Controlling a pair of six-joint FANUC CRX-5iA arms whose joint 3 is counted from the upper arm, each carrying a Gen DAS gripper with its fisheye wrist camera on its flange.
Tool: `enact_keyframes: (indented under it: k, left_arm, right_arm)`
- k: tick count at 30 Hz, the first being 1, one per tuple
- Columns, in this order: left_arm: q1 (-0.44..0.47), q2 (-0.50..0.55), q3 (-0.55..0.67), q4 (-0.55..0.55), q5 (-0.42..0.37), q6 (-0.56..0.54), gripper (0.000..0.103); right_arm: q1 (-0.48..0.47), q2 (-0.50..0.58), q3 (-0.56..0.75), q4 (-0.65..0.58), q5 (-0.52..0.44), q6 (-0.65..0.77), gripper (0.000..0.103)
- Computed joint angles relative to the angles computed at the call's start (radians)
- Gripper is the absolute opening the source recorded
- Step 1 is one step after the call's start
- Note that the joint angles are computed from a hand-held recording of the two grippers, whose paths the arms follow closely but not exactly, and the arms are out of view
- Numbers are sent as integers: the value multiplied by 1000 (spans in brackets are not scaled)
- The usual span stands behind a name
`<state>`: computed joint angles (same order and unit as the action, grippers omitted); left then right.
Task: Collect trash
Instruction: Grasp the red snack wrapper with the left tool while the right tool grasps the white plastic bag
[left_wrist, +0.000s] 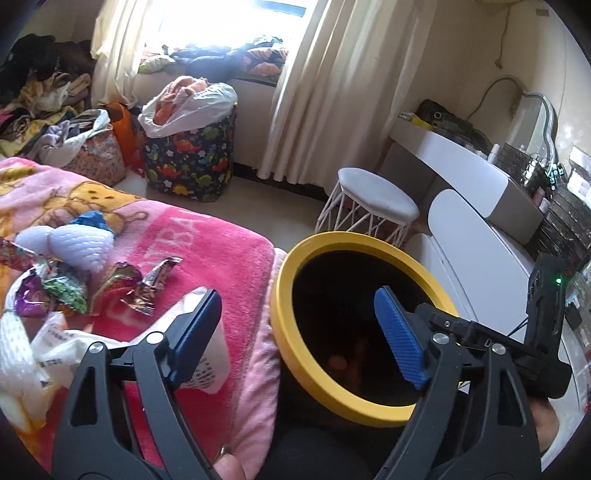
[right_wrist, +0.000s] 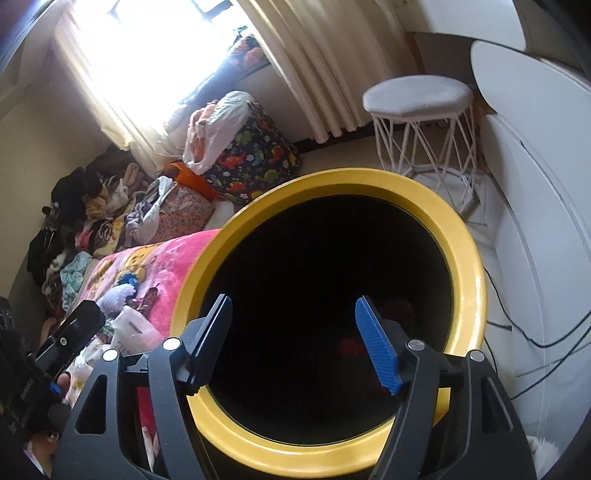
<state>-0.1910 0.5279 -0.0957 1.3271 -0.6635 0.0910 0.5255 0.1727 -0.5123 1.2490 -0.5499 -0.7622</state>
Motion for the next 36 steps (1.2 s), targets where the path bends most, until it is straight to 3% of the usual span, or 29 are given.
enact_keyframes:
  k: [16, 23, 36]
  left_arm:
    - [19, -44, -57, 142, 68, -114, 86]
    - [35, -51, -62, 193, 80, -139, 86]
    - [77, -49, -54, 255, 117, -154, 86]
  right_arm:
    - [-35, 20, 27, 295, 72, -73, 76]
    - [-27, 52, 75, 315, 113, -29, 77]
    - [3, 142, 205, 230, 193, 151, 79]
